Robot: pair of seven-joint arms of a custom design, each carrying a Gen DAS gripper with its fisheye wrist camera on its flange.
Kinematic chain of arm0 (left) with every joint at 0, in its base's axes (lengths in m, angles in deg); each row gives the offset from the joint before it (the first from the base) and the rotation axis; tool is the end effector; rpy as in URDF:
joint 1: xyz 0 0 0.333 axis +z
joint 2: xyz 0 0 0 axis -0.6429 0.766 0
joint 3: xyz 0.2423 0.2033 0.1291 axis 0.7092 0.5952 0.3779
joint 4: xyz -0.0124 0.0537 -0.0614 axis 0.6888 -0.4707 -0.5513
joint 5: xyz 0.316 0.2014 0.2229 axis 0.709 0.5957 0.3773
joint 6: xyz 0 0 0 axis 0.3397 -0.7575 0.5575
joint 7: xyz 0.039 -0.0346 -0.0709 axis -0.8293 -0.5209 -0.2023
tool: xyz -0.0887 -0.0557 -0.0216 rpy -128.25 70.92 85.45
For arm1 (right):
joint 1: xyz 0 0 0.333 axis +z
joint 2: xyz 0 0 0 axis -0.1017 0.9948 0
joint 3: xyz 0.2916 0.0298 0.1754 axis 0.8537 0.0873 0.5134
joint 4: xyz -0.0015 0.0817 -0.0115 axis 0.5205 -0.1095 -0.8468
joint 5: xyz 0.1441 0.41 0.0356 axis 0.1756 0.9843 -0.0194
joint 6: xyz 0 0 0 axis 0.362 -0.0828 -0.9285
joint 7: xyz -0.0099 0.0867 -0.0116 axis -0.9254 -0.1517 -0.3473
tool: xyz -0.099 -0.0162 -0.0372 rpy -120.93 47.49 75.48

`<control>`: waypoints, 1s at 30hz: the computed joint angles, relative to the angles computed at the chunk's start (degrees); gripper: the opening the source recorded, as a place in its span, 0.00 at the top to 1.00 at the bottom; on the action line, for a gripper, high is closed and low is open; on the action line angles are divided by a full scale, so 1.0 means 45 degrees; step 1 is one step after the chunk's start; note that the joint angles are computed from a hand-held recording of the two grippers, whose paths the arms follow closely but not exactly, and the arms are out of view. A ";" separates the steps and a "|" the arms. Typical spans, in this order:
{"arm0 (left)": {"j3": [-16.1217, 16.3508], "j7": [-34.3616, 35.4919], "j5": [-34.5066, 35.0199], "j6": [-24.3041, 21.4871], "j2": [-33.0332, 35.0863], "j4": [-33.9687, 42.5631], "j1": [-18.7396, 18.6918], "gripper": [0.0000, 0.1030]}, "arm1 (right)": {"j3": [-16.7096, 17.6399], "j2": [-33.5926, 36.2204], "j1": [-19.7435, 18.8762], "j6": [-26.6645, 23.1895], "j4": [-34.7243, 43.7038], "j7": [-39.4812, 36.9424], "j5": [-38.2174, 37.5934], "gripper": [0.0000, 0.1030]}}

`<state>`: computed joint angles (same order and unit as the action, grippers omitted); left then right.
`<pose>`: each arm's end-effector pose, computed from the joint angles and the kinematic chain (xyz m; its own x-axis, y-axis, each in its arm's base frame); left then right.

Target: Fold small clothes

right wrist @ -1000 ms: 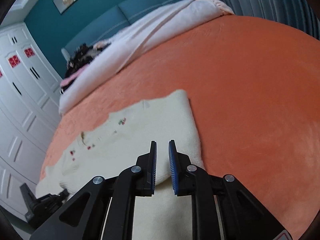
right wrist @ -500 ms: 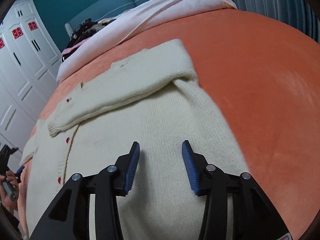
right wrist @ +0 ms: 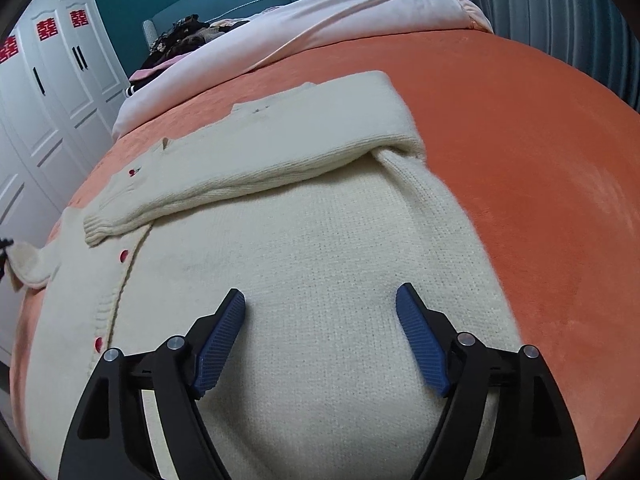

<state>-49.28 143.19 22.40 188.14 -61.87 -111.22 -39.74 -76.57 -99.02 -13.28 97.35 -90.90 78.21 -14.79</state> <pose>0.6580 -0.0772 0.5340 0.1843 -0.7118 0.6778 -0.5309 -0.6525 -0.5408 0.3691 -0.0181 0.4273 -0.4208 -0.8699 -0.2572 -0.6240 0.4833 -0.6141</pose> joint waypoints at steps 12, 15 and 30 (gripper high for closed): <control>-0.1822 -0.0448 0.0629 -0.2332 0.0625 -0.0355 -0.4096 0.64 | -0.0732 0.0013 0.0648 0.0704 -0.0233 -0.0534 0.0733 0.24; -0.1975 -0.0862 -0.0867 -0.1763 0.0024 -0.1734 -0.3999 0.59 | -0.1185 -0.0032 0.1030 0.0860 -0.0281 -0.0874 0.1084 0.23; -0.0276 0.0040 -0.4050 -0.1433 -0.0500 -0.2352 -0.2926 0.71 | -0.3924 0.4373 0.4656 0.0786 0.3992 -0.2218 0.4212 0.68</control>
<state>-50.52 143.37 4.17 181.69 -64.12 -121.81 -52.91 -94.23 -79.34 7.67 100.89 -72.93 68.23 4.16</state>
